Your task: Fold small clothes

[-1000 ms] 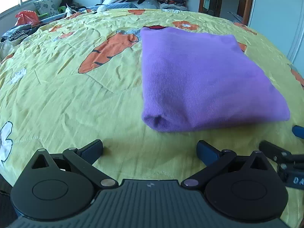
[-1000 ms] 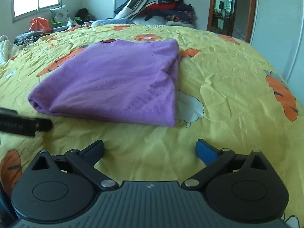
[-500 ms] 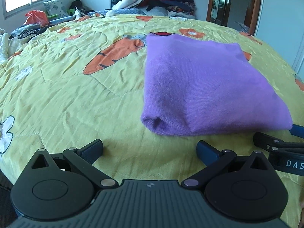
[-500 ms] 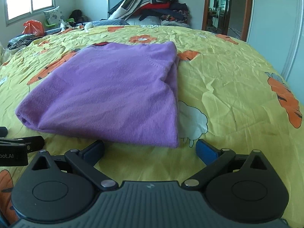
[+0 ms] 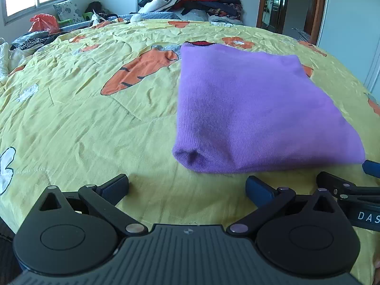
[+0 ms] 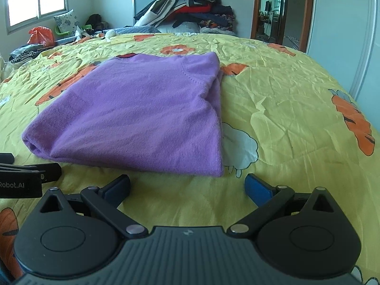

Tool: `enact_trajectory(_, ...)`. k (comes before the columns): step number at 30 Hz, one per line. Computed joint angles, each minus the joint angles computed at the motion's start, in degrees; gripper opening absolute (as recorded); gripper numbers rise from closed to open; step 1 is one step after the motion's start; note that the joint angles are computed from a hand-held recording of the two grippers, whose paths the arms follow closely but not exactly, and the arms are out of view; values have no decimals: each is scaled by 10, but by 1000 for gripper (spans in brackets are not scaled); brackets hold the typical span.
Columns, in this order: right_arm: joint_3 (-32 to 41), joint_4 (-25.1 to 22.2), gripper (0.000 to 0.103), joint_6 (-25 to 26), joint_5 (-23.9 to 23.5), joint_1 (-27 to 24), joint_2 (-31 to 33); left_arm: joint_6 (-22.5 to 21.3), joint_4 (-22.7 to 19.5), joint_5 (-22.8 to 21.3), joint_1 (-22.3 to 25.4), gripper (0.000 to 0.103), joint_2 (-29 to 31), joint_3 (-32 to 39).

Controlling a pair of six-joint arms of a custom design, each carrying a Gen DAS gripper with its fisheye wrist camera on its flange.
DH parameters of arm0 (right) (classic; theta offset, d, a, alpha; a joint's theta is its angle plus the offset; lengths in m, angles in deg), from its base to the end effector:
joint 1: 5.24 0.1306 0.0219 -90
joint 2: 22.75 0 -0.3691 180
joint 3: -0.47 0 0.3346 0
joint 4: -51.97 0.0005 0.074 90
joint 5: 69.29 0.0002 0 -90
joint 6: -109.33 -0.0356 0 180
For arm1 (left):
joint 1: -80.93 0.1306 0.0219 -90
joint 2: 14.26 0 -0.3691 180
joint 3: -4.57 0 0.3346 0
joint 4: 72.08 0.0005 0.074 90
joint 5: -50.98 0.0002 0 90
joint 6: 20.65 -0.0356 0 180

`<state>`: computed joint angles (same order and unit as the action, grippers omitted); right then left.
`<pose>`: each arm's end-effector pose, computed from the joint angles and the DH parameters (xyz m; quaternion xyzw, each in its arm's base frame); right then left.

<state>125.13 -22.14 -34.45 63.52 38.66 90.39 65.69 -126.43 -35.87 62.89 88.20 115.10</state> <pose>0.4067 0.3571 0.4479 0.1640 0.8937 -0.0673 0.4121 0.4826 -0.1598 0.4587 0.1847 0.9092 -0.0719 0.3661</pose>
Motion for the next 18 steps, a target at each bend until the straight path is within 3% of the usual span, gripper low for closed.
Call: enact_trajectory(18,2,0,103,-1,1,0,1,0,-15,-1,1,103,6,12)
